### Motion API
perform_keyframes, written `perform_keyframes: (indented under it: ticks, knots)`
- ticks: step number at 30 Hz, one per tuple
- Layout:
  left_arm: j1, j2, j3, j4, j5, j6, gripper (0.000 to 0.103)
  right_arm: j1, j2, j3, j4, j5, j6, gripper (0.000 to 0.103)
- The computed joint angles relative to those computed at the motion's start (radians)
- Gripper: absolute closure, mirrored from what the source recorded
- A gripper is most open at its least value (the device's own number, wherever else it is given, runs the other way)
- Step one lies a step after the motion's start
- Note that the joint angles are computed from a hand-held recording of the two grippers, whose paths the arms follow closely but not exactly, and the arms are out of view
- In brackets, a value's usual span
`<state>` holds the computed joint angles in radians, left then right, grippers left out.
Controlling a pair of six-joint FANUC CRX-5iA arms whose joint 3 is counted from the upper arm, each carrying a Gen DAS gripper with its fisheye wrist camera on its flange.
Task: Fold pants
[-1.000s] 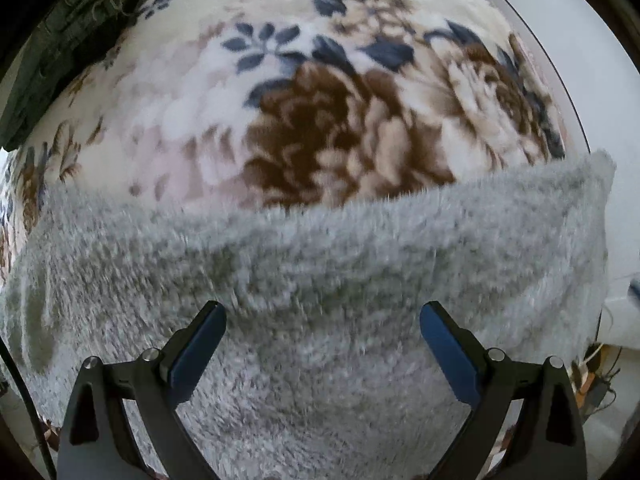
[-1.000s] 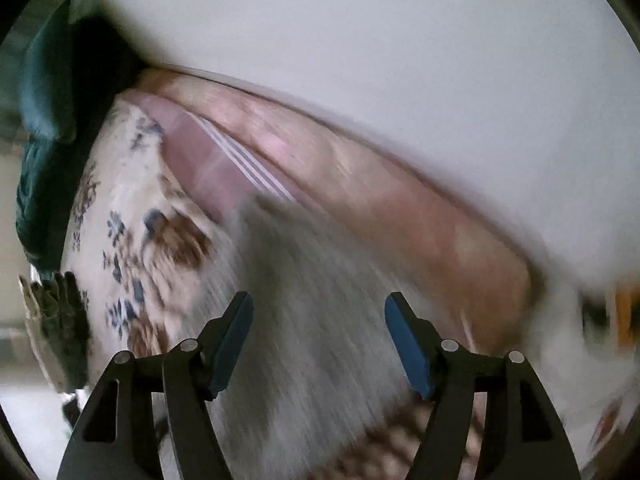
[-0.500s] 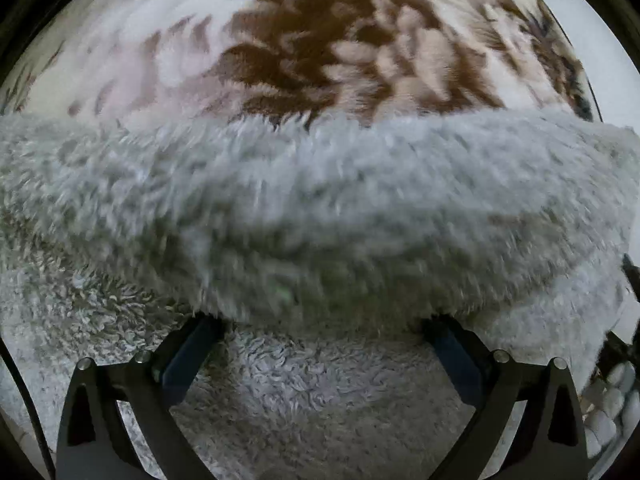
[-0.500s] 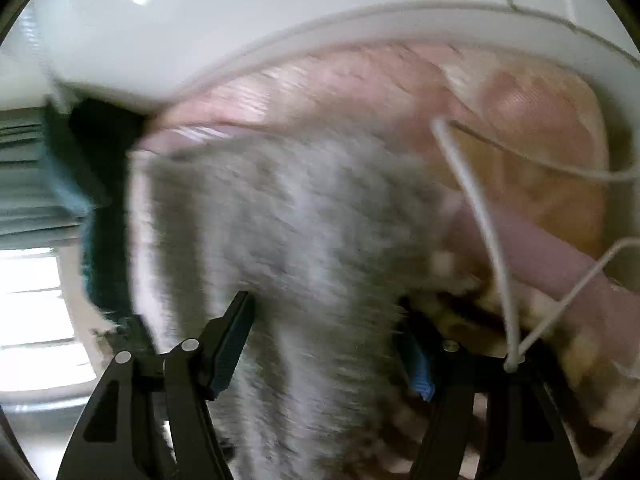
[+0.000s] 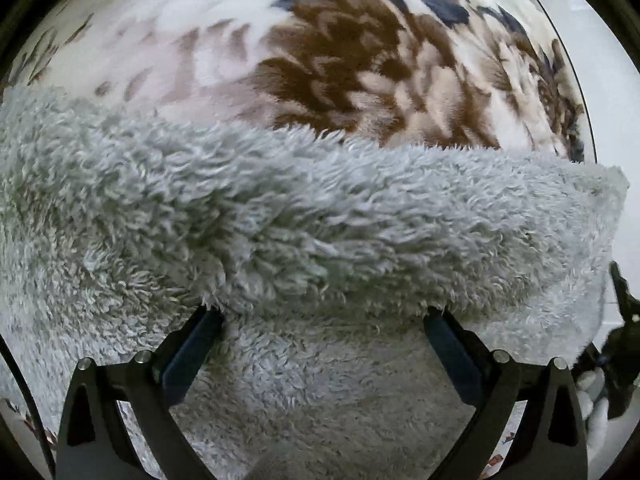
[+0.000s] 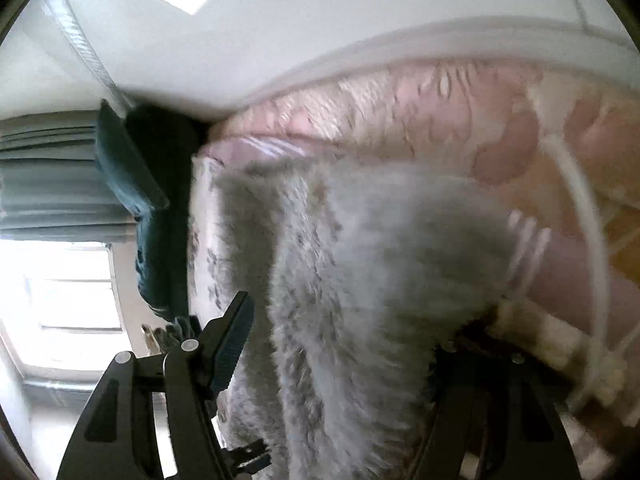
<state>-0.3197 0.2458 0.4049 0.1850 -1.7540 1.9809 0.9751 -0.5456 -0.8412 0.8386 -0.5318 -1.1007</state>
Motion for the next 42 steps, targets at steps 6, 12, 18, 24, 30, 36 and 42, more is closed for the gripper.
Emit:
perform_keyframes:
  ticks: [6, 12, 18, 24, 30, 36, 42]
  knots:
    - [-0.011, -0.023, -0.038, -0.024, 0.012, -0.006, 0.0, 0.004, 0.016, 0.054, 0.085, -0.063, 0.05, 0.049]
    - [-0.015, 0.04, 0.087, -0.005, -0.04, 0.034, 0.0, -0.104, 0.165, 0.161, -0.262, 0.049, 0.316, 0.068]
    - [-0.003, 0.035, 0.135, -0.028, -0.067, 0.019, 0.0, -0.026, 0.157, 0.247, -0.183, -0.146, 0.36, 0.084]
    - [0.056, -0.002, 0.183, -0.018, -0.096, 0.007, 0.0, 0.111, 0.174, 0.397, -0.081, -0.376, 0.384, 0.084]
    - [0.204, -0.112, 0.139, 0.018, -0.105, -0.042, 0.0, 0.206, 0.369, 0.702, -0.056, -0.522, 0.576, 0.084]
    - [0.466, -0.294, 0.037, 0.005, -0.182, -0.183, 0.0, 0.292, 0.739, 1.202, -0.216, -0.637, 0.884, 0.084]
    - [0.731, -0.407, -0.023, -0.101, -0.245, -0.439, 0.0, 0.335, 1.227, 1.83, -0.492, -0.818, 1.236, 0.083]
